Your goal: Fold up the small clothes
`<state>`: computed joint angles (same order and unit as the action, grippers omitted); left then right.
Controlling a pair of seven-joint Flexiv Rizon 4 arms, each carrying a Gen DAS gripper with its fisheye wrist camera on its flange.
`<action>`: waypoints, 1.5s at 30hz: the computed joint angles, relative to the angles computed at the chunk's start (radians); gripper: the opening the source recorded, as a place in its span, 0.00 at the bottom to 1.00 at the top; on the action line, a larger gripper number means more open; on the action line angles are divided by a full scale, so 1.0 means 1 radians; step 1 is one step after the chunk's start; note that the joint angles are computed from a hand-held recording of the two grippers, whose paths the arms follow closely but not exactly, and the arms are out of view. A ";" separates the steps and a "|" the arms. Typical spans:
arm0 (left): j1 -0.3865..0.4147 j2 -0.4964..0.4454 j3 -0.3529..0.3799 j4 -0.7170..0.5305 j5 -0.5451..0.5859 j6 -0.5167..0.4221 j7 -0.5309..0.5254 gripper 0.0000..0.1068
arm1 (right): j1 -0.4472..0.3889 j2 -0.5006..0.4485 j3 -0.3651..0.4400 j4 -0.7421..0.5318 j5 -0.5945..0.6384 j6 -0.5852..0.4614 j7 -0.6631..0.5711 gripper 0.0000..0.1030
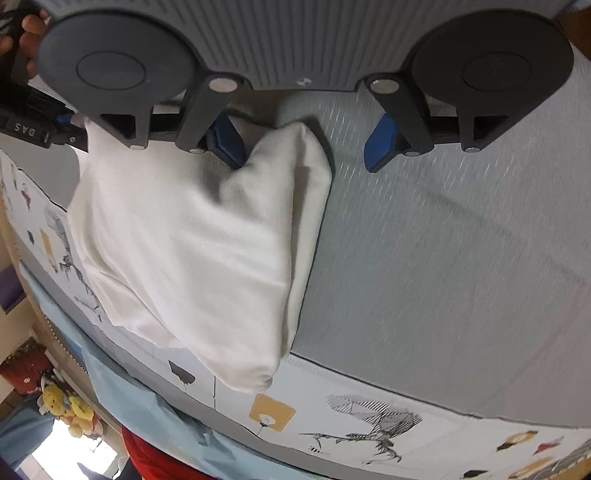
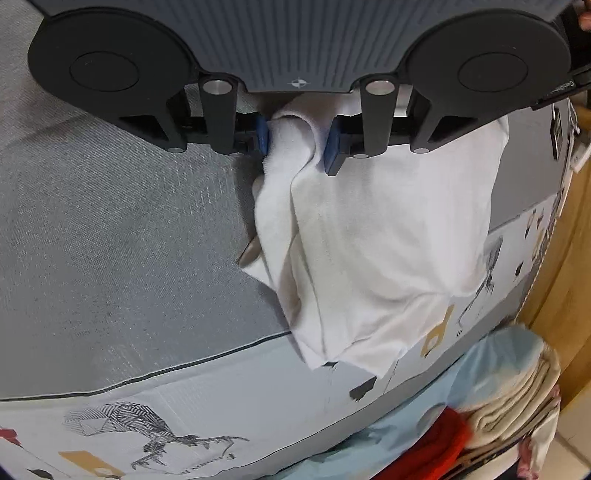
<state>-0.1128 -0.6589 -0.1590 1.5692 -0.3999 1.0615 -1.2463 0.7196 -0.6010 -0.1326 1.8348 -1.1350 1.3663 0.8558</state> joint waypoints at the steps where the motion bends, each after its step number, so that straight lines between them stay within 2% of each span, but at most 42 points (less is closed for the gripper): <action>1: -0.008 -0.006 0.007 -0.010 0.006 0.004 -0.012 0.71 | 0.003 -0.002 -0.007 -0.002 -0.008 0.002 0.009 0.30; 8: -0.023 -0.047 0.023 -0.088 0.017 -0.011 -0.092 0.71 | 0.001 -0.009 -0.039 -0.012 -0.105 0.007 0.191 0.26; 11: -0.026 -0.061 0.033 -0.116 0.024 -0.022 -0.132 0.71 | -0.022 -0.018 -0.018 -0.030 -0.109 -0.020 0.202 0.25; 15: -0.035 -0.062 0.080 -0.139 0.093 -0.055 -0.159 0.73 | -0.043 -0.016 0.029 -0.034 -0.063 -0.069 0.132 0.25; 17: -0.023 -0.060 0.084 -0.135 0.108 -0.049 -0.157 0.73 | -0.046 -0.001 0.063 -0.023 -0.005 -0.135 0.043 0.24; 18: -0.029 -0.056 0.104 -0.134 0.124 -0.044 -0.179 0.73 | -0.040 0.013 0.072 -0.011 0.013 -0.171 0.015 0.24; 20: -0.083 -0.055 0.202 -0.153 0.215 -0.036 -0.291 0.71 | -0.029 0.042 0.093 0.015 0.053 -0.265 -0.037 0.24; 21: -0.085 -0.052 0.215 -0.156 0.251 -0.032 -0.329 0.71 | -0.025 0.057 0.102 0.028 0.067 -0.310 -0.047 0.26; 22: -0.067 -0.044 0.196 -0.143 0.233 -0.023 -0.325 0.71 | -0.024 0.070 0.107 0.040 0.068 -0.333 -0.041 0.29; 23: -0.028 -0.030 0.145 -0.116 0.193 -0.007 -0.303 0.71 | -0.024 0.081 0.107 0.052 0.053 -0.338 -0.021 0.29; 26: 0.027 0.012 0.051 -0.041 0.120 0.057 -0.232 0.73 | -0.040 0.117 0.102 0.083 -0.065 -0.306 0.066 0.29; 28: 0.046 0.053 0.000 0.023 0.086 0.107 -0.153 0.77 | -0.047 0.128 0.116 0.070 -0.118 -0.321 0.069 0.39; 30: 0.053 0.107 -0.037 0.105 0.056 0.182 -0.083 0.78 | -0.044 0.133 0.141 0.040 -0.137 -0.363 0.009 0.55; 33: 0.058 0.199 -0.080 0.239 0.013 0.295 0.001 0.80 | -0.010 0.148 0.182 0.011 -0.159 -0.454 -0.113 0.72; 35: 0.088 0.270 -0.141 0.359 -0.040 0.393 0.081 0.82 | 0.015 0.165 0.210 0.022 -0.172 -0.499 -0.142 0.75; 37: 0.124 0.330 -0.209 0.474 -0.095 0.492 0.151 0.94 | 0.053 0.177 0.239 0.035 -0.168 -0.574 -0.163 0.76; 39: 0.207 0.373 -0.330 0.589 -0.138 0.600 0.218 0.96 | 0.109 0.178 0.268 0.046 -0.158 -0.694 -0.203 0.77; 40: 0.249 0.383 -0.376 0.621 -0.127 0.617 0.234 0.96 | 0.136 0.173 0.279 0.040 -0.151 -0.753 -0.228 0.77; 41: 0.263 0.391 -0.392 0.646 -0.109 0.626 0.238 0.96 | 0.170 0.164 0.288 0.037 -0.149 -0.827 -0.256 0.79; 43: 0.244 0.395 -0.366 0.677 -0.071 0.646 0.215 0.96 | 0.220 0.137 0.299 0.014 -0.133 -0.939 -0.307 0.82; 45: 0.288 0.388 -0.416 0.693 -0.047 0.655 0.201 0.96 | 0.224 0.124 0.301 0.004 -0.136 -0.932 -0.287 0.82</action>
